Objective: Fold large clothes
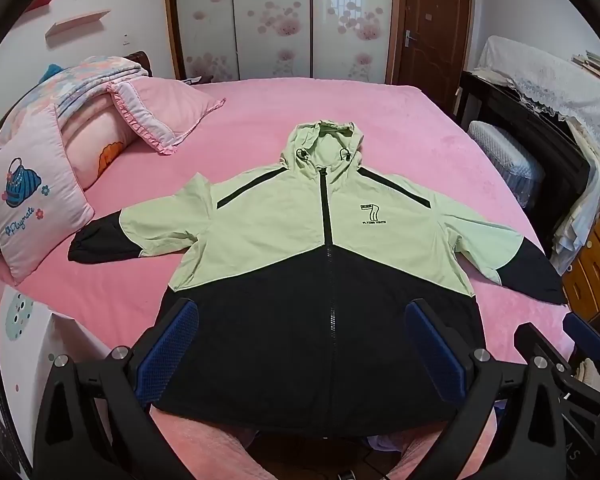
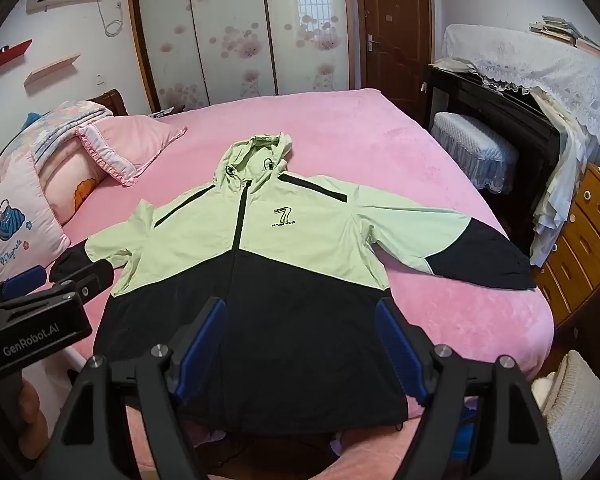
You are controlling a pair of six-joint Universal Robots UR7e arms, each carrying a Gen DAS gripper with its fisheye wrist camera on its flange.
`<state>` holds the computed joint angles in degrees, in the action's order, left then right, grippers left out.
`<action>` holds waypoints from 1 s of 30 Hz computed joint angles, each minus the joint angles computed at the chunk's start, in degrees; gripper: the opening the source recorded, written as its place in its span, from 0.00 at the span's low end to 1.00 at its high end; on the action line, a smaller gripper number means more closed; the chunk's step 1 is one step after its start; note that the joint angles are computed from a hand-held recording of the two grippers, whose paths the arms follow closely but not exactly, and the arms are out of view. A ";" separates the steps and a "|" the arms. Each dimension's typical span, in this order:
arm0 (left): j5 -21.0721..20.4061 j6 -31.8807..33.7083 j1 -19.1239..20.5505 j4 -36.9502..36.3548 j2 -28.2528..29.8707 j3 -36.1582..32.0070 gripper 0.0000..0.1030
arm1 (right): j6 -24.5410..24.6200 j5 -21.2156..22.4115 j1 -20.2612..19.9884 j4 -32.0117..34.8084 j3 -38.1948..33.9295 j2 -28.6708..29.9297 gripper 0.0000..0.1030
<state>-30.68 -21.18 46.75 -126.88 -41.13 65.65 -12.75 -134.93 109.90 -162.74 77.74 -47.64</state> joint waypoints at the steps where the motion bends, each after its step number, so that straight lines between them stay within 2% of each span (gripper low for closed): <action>1: -0.14 -0.28 0.02 0.38 -0.01 -0.10 1.00 | 0.25 0.20 -0.01 0.26 -0.04 -0.03 0.75; 9: 0.52 0.70 -0.38 -1.30 0.44 0.52 1.00 | 0.36 1.11 -0.79 1.10 -0.57 0.44 0.75; 12: -0.19 1.50 -0.17 -3.02 0.66 1.03 0.99 | 0.47 1.12 -0.65 1.04 -0.68 0.76 0.75; 19: -2.94 1.40 0.85 -0.25 0.51 -0.85 1.00 | 1.32 1.85 -0.71 3.46 -2.22 1.46 0.75; 30: -4.05 2.67 1.16 -1.48 0.33 -0.56 0.99 | 1.49 2.75 -0.77 5.77 -4.01 2.28 0.75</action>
<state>-34.73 -18.51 47.91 -128.35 -40.80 65.09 -11.26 -132.18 109.13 -156.96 73.73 -45.36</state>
